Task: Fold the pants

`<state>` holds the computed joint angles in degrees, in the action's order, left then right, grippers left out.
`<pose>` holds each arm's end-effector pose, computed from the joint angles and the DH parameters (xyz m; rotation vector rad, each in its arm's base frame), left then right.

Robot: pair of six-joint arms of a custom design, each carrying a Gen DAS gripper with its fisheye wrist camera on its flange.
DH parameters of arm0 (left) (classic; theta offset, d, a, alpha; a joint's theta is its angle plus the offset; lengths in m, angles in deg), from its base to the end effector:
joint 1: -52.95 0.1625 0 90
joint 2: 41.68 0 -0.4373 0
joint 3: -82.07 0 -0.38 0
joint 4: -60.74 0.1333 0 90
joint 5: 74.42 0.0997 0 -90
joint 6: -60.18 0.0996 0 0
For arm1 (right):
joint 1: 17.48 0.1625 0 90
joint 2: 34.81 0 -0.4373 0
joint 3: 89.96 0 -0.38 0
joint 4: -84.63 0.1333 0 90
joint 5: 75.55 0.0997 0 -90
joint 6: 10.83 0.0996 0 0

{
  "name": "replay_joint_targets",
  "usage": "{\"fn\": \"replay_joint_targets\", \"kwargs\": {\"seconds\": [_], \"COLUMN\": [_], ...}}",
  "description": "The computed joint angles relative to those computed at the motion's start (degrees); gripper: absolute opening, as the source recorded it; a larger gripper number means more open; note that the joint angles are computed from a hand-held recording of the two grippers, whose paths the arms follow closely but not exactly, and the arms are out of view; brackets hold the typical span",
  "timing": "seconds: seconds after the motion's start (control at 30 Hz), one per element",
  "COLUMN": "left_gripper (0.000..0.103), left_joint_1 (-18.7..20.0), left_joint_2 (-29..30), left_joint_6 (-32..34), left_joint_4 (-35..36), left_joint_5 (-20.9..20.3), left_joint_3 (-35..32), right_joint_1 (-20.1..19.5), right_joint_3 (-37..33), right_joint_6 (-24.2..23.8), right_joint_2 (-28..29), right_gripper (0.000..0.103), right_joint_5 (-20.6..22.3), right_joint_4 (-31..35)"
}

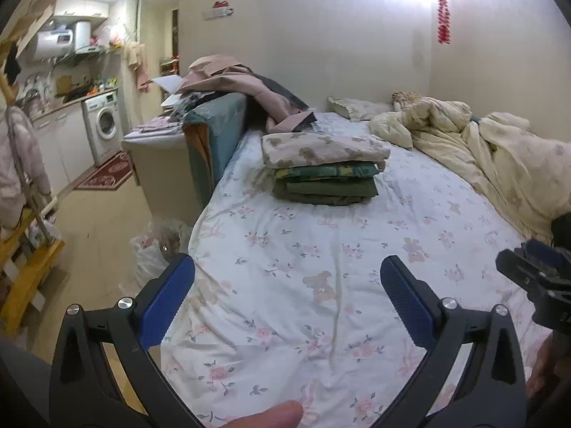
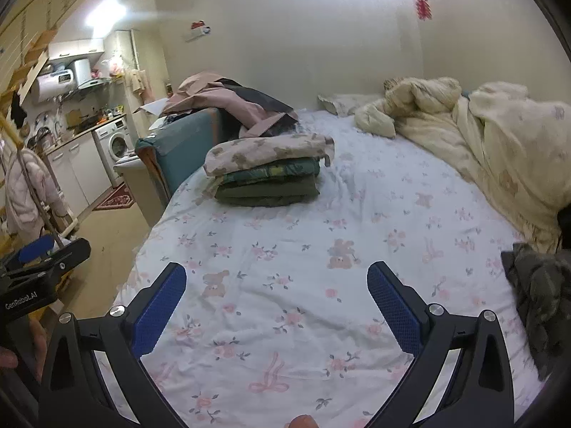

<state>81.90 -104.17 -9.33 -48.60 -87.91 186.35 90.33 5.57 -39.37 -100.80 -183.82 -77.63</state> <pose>-0.3861 -0.4766 0.2376 0.1609 1.9723 -1.2380 0.2948 -0.5838 0.3728 0.8719 -2.4518 0.9722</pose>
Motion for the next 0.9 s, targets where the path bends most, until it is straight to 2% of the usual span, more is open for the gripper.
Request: {"fn": "replay_joint_targets", "kwargs": {"seconds": [0.2, 0.53, 0.9], "left_gripper": [0.103, 0.103, 0.103], "left_joint_1": [-0.2, -0.6, -0.5], "left_joint_2": [0.2, 0.2, 0.1], "left_joint_6": [0.9, 5.4, 4.9], "left_joint_4": [-0.2, -5.4, -5.3], "left_joint_5": [0.1, -0.7, -1.0], "left_joint_3": [-0.1, 1.2, 1.1], "right_joint_1": [0.2, 0.4, 0.1], "right_joint_3": [0.1, -0.2, -0.5], "right_joint_6": [-0.4, -2.1, -2.1], "right_joint_2": [0.1, 0.4, 0.5], "right_gripper": [0.103, 0.103, 0.103], "right_joint_5": [-0.2, -1.0, -0.6], "right_joint_4": [-0.6, -1.1, -0.8]}}
